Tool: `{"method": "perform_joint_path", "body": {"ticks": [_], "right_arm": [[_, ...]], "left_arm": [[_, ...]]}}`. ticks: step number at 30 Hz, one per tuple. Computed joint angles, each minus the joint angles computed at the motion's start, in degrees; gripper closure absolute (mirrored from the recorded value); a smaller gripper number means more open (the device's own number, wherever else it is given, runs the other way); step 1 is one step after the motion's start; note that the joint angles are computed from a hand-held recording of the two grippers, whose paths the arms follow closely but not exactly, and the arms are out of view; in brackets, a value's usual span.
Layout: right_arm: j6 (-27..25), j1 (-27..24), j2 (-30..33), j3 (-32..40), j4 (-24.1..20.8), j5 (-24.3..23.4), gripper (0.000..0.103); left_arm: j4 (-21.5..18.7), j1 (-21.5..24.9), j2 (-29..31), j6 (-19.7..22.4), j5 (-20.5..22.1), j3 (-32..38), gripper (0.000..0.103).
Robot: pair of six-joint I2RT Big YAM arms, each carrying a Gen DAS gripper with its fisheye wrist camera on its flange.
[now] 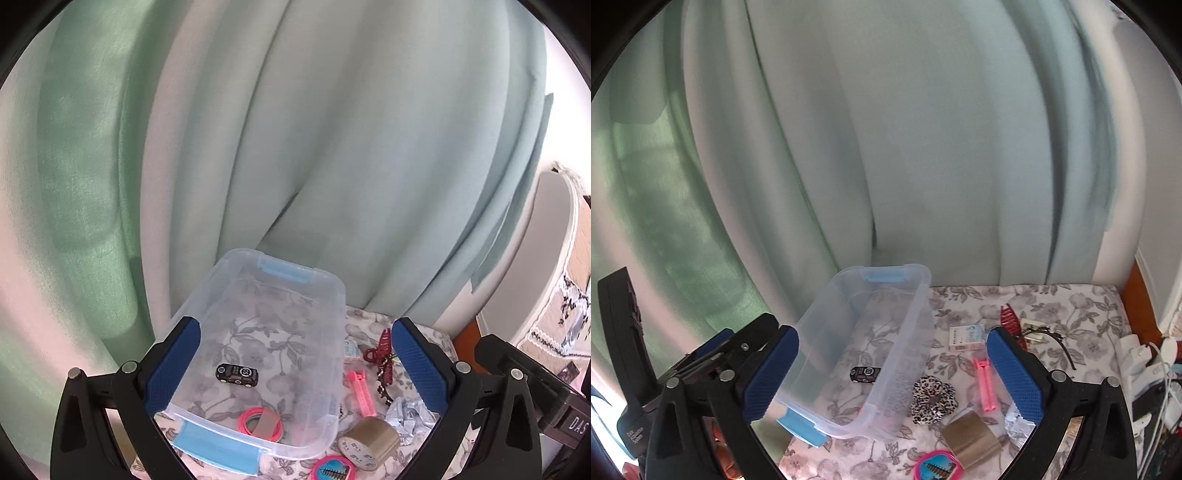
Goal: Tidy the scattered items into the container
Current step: 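Withdraw both grippers from the container back toward the remaining items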
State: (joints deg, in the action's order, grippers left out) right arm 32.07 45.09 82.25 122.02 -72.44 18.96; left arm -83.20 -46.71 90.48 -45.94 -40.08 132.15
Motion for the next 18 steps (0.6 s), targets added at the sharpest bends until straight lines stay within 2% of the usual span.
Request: {"method": "perform_joint_path", "body": {"ticks": [4, 7, 13, 16, 18], "right_arm": [[1.14, -0.77, -3.76, -4.75, 1.05, 1.97, 0.000], [1.78, -1.44, -6.62, -8.31, 2.00, 3.28, 0.000], [1.31, -2.53, -11.57, -14.70, 3.81, 6.12, 0.000], [0.78, -2.98, -13.75, -17.46, 4.22, 7.32, 0.000], [1.59, -4.04, -15.73, -20.00, 4.77, 6.44, 0.000]], "left_arm": [[-1.09, -1.26, 2.17, -0.57, 0.71, 2.92, 0.000], [0.16, -2.08, 2.97, -0.37, 2.40, 3.24, 0.000], [-1.63, -3.68, 6.80, -0.76, 6.43, 7.35, 0.000], [-0.21, -4.27, 7.53, -0.46, 9.31, 6.74, 0.000], [0.70, -4.48, 7.49, -0.31, 11.09, 5.58, 0.000]]}}
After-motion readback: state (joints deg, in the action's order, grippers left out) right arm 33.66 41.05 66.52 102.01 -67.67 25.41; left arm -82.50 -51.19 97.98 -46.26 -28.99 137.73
